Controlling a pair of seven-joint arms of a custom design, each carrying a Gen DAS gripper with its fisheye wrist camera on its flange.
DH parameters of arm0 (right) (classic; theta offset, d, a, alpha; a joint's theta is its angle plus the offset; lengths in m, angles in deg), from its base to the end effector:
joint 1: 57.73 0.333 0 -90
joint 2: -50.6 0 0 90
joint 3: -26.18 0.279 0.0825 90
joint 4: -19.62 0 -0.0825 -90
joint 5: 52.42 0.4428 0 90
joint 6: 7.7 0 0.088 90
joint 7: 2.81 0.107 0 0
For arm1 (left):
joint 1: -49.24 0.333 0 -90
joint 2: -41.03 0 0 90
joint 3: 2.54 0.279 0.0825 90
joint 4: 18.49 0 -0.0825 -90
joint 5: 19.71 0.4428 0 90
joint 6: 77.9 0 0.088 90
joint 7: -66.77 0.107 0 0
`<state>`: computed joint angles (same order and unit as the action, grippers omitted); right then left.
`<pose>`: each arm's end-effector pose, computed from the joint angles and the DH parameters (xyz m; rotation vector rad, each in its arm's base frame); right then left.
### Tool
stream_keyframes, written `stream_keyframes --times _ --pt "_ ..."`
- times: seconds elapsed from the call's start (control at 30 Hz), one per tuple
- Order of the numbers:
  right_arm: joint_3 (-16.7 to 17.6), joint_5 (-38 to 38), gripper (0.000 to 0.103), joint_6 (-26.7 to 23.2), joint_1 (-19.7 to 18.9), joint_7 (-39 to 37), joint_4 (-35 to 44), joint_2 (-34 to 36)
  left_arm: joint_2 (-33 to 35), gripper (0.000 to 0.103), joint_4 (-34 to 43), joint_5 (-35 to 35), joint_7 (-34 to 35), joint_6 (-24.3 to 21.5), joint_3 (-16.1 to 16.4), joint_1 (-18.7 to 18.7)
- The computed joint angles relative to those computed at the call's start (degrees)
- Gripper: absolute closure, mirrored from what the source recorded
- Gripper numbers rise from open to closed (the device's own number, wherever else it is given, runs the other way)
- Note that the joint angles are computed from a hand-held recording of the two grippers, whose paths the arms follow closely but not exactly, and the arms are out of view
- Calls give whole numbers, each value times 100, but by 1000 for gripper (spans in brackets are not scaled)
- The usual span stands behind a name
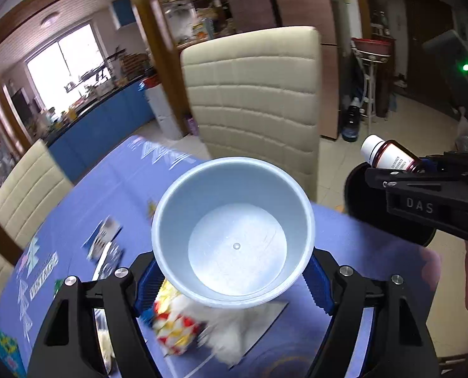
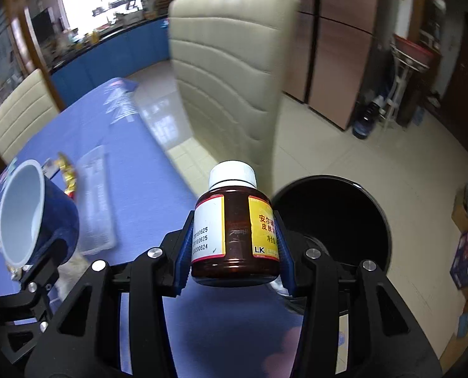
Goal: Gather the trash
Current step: 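Carry the bottle over the black bin and open the right gripper, then return the right gripper from the bin to the table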
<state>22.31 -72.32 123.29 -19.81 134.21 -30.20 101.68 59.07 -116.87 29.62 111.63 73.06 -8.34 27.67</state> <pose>0.6942 0.4893 0.3955 -1.8112 1.8627 -0.5375 0.6399 -0.3460 0.4052 -1.4121 1.9432 -0.5947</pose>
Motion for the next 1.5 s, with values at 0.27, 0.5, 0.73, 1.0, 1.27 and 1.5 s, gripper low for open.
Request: stream_keyframes --times 0.27,0.5,0.73,1.0,1.27,1.5 --pt "-184 -343 56 -11 -187 473 -865 -535 1055 29 1351 -430 1111 204 -32 -289" --pt "-231 -636 55 114 -284 973 -1490 -934 1794 29 2324 -1223 2114 127 -12 -527" --pt "-237 -974 55 38 -358 1298 -1832 -1188 2213 29 2844 -1771 2795 187 21 -731" --pt "-256 -1456 55 -12 -426 1772 -2451 -1667 2714 29 3502 -2344 3351 23 -34 -850" --pt "-142 -1712 55 49 -595 2207 -3010 -2079 3182 28 4216 -2737 3769 -263 -42 -988" --pt "-22 -1706 54 116 -718 2392 -3220 -2231 3293 15 4415 -2933 3940 -419 -5 -1058"
